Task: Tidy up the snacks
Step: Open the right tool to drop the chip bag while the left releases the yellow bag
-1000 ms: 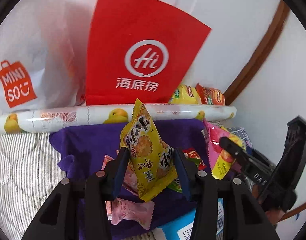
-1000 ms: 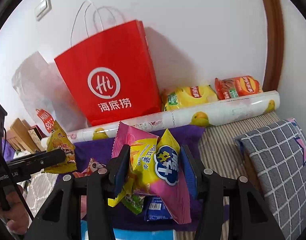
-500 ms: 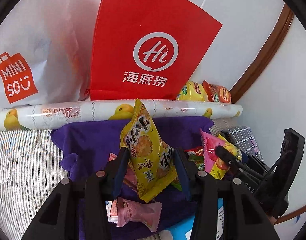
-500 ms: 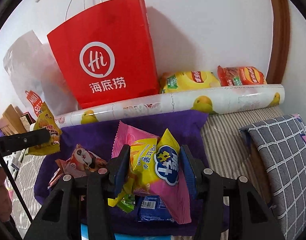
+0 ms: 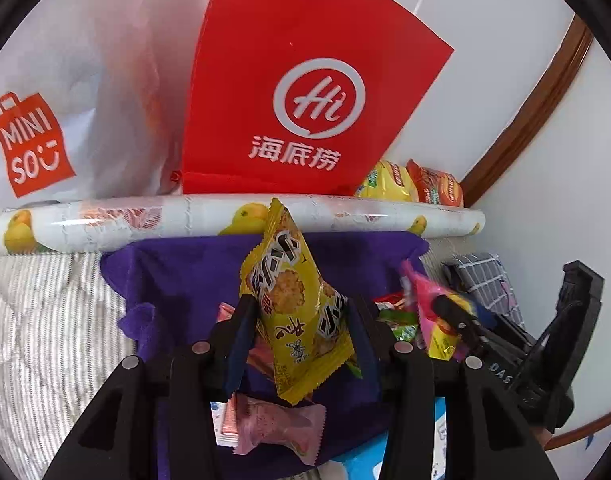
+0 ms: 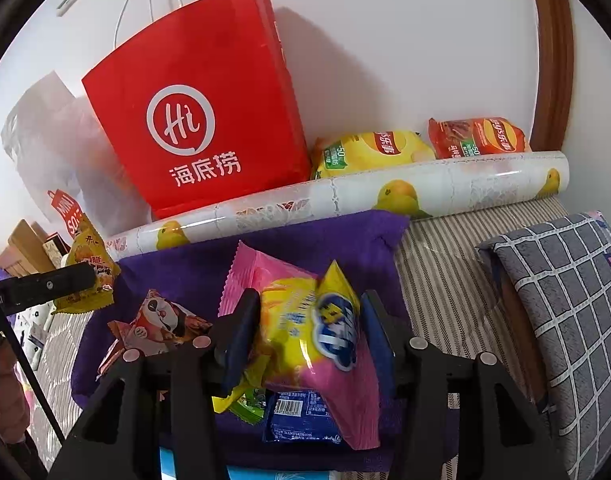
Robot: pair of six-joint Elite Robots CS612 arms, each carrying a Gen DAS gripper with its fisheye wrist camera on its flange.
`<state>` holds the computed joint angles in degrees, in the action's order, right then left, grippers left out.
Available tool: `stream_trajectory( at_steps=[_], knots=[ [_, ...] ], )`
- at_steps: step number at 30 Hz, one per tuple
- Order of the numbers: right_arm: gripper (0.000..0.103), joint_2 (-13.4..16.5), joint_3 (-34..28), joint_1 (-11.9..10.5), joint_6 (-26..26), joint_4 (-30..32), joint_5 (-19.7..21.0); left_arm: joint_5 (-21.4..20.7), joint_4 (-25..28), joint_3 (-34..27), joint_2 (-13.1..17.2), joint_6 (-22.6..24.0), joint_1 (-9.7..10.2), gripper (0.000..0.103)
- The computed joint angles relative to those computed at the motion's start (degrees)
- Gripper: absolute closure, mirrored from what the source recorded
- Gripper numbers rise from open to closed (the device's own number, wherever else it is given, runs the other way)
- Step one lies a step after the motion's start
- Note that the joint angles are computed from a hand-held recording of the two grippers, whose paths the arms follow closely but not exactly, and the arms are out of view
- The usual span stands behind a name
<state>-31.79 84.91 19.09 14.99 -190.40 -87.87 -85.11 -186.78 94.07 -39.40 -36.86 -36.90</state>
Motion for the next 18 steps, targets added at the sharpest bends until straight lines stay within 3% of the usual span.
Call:
stream_trajectory(
  at_steps=[11,18],
  knots=[
    [0.05,-0.1,-0.4,-0.1,-3.1,4.0,2.0,-5.7,4.4,-3.0,1.5,2.9,-0.28,0.059],
    [0.039,-0.4,0.3,0.1,-4.4,3.3,1.9,-6.7,8.2,-4.4,2.2,4.1,-0.55,0.059]
  ],
)
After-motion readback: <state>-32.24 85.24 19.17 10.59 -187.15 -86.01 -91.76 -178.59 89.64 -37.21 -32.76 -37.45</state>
